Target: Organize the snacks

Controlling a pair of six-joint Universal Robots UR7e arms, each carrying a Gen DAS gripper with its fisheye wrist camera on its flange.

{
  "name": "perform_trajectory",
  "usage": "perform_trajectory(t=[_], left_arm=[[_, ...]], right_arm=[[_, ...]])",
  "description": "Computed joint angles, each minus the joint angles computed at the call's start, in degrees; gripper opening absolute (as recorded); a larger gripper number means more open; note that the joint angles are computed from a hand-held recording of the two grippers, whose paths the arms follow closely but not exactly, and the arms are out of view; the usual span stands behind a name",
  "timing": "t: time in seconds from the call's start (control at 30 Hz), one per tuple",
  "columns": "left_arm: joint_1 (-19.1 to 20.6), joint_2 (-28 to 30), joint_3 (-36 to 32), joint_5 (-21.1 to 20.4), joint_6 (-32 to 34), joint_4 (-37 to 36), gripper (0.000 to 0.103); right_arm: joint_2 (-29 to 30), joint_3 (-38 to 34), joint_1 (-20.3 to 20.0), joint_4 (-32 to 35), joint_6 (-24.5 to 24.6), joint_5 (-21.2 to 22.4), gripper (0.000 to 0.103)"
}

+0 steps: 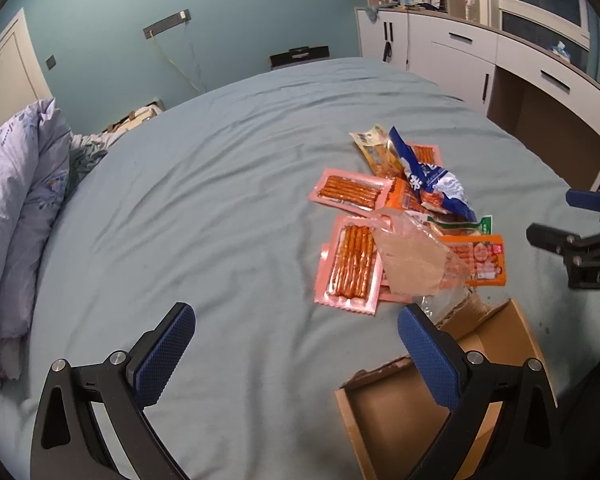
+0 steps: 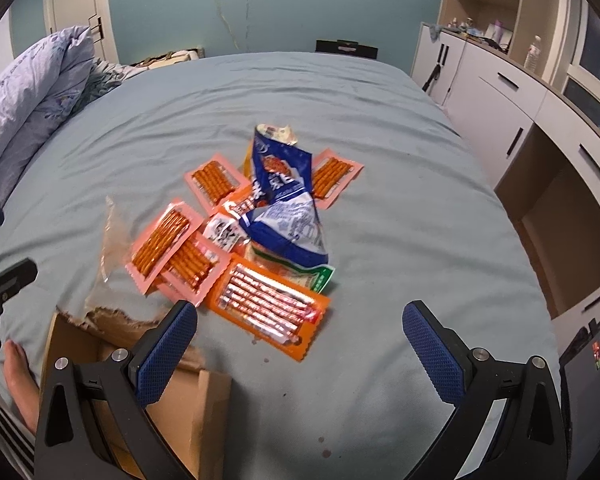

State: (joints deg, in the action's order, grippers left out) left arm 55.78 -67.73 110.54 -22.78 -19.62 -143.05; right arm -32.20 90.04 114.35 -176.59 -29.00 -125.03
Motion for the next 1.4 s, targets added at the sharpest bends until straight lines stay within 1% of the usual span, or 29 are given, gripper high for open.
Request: perform_trajectory(t=[0.17,0.3,0.37,0.47,0.63,0.73,0.83,0.9,1.0,1.1,1.13,1.17,1.2,1.23,1.27,1.3,1.33,1.37,1.4], left_arm=[[0.4,-0.7,-0.4,-1.1,-1.7,1.0,0.103],[0.9,-1.2,-0.8,-3.2,-2.6,0.9,0.103],[1.2,-1.6,-1.0,-4.6,-2.9,1.0,0.103],[1.3,-1.9,-0.8,-5.2,-3.1,0.6,0.103],[2.2,-2.4,-1.3,-6.7,-4.9,2.0,0.103],[2.9,-2.2,-2.0,-7.8,-5.8,2.8,0.103],[3.2,-1.5,-2.6,-7.9,-4.7,3.0,0.103],[3.3,-0.8,-3.1,-7.4,-3.5,3.1,0.103],[3.3,0.4,-3.8,-6.3,-1.6,2.6,0.103],[3.4,1.2,-4.2,-5.8,-0.5,2.5,0.103],[3.5,1.3,-4.3,-5.7,-0.2,2.6,0.103],[3.5,1.3,-4.4,-5.5,-0.2,2.8,0.103],[3.5,1.4,-4.4,-5.3,-0.1,2.8,0.103],[3.5,1.5,-4.3,-5.0,0.1,2.6,0.103],[3.5,1.5,-4.3,-4.8,0.3,2.3,0.103],[3.4,1.5,-4.3,-4.6,0.5,2.0,0.103],[3.4,1.5,-4.1,-4.3,0.8,1.2,0.103],[3.3,1.5,-4.1,-4.0,1.1,0.5,0.103],[3.3,1.5,-3.9,-3.8,1.5,-0.4,0.103]], right_arm=[[0.9,-2.6,-0.8,2.6,2.6,-0.8,0.103],[2.0,-5.7,-1.3,6.0,4.2,-1.2,0.103],[3.0,-8.1,-1.6,8.3,5.4,-0.4,0.103],[5.0,-12.0,-2.3,10.4,6.3,1.8,0.103],[10.0,-20.4,-3.5,14.0,6.2,3.4,0.103],[12.4,-25.2,-4.7,17.5,8.4,4.7,0.103],[14.3,-29.9,-6.2,22.1,11.9,7.2,0.103],[15.3,-32.7,-6.9,25.8,13.9,8.9,0.103],[17.3,-37.2,-7.7,30.6,15.3,11.8,0.103],[20.7,-43.2,-7.8,36.4,15.6,10.6,0.103],[21.8,-45.2,-7.6,38.5,16.2,10.4,0.101],[22.4,-46.6,-7.7,40.3,16.4,11.1,0.099],[22.8,-47.5,-7.9,41.7,16.7,12.0,0.091],[23.0,-47.8,-8.0,41.9,16.5,12.2,0.081],[23.0,-47.8,-7.8,41.9,15.9,12.1,0.076],[22.9,-47.8,-7.7,42.0,15.5,12.3,0.063],[22.9,-48.2,-7.7,42.7,15.4,13.0,0.055],[22.6,-48.2,-7.8,42.7,15.2,14.0,0.05],[22.2,-47.5,-7.9,41.8,14.8,14.9,0.04]])
